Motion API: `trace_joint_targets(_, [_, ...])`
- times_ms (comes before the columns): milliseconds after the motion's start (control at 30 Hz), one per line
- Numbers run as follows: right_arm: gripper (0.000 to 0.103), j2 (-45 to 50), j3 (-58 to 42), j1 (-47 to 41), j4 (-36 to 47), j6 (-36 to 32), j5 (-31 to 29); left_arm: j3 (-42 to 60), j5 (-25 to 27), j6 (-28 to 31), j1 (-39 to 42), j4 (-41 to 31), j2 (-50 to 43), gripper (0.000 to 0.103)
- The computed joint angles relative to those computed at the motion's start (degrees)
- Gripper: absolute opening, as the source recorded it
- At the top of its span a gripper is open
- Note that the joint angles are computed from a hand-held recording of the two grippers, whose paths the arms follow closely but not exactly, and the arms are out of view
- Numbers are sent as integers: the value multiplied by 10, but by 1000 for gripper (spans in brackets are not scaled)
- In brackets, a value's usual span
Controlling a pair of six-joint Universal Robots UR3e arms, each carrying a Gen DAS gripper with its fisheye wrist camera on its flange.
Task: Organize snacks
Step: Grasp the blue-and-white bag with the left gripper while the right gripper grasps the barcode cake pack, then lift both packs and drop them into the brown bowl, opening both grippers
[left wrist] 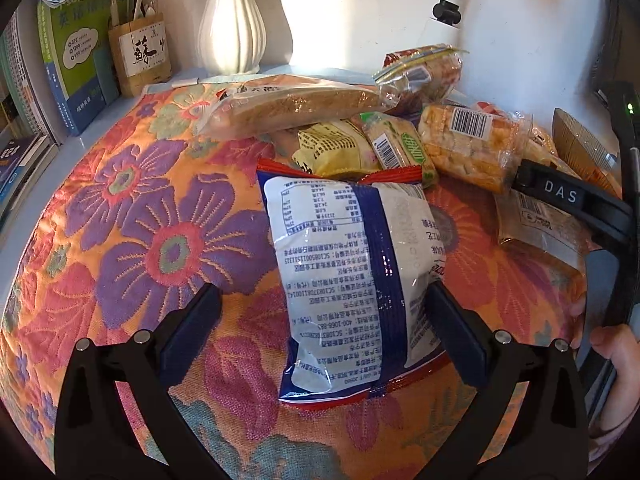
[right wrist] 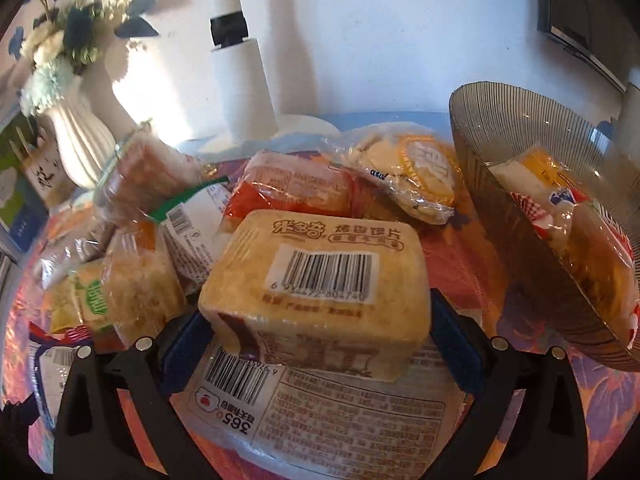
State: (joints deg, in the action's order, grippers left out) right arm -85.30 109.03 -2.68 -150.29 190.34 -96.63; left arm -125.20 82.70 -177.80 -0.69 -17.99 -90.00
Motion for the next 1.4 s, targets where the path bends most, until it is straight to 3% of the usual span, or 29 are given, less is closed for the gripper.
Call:
trace_joint_targets(433, [98, 21, -20, 2, -2, 9, -5, 0, -1, -1, 0, 2, 0, 100])
trace_joint_targets(667, [94, -30, 65, -15, -111, 12, 13, -4, -7, 2, 4, 6, 3, 100])
trace_joint_targets(700, [84, -34, 72, -15, -124, 9, 18, -7, -11, 4, 6, 8, 5, 91])
trace_joint_targets(733, [84, -32, 73, -8, -133, 9, 8, -17, -19, 9, 8, 21, 12, 81])
trace_joint_targets(767, [83, -30, 72, -5, -138, 9, 6, -33, -47, 21, 17, 33, 26, 53])
trace_joint_targets(800, [83, -32, 76, -7, -144, 8, 11, -40, -43, 22, 13, 45, 31, 49])
trace_joint_targets(1033, [82, -74, 159, 8, -296, -9, 6, -82, -80, 11, 49, 80, 68, 38])
trace_joint_targets(1133, [82, -85, 190, 28, -370, -21, -13, -102, -56, -2, 41, 128, 76, 36])
trace_joint_targets(1400, [82, -97, 217, 56, -443, -30, -59, -145, -49, -13, 38, 210, 98, 35])
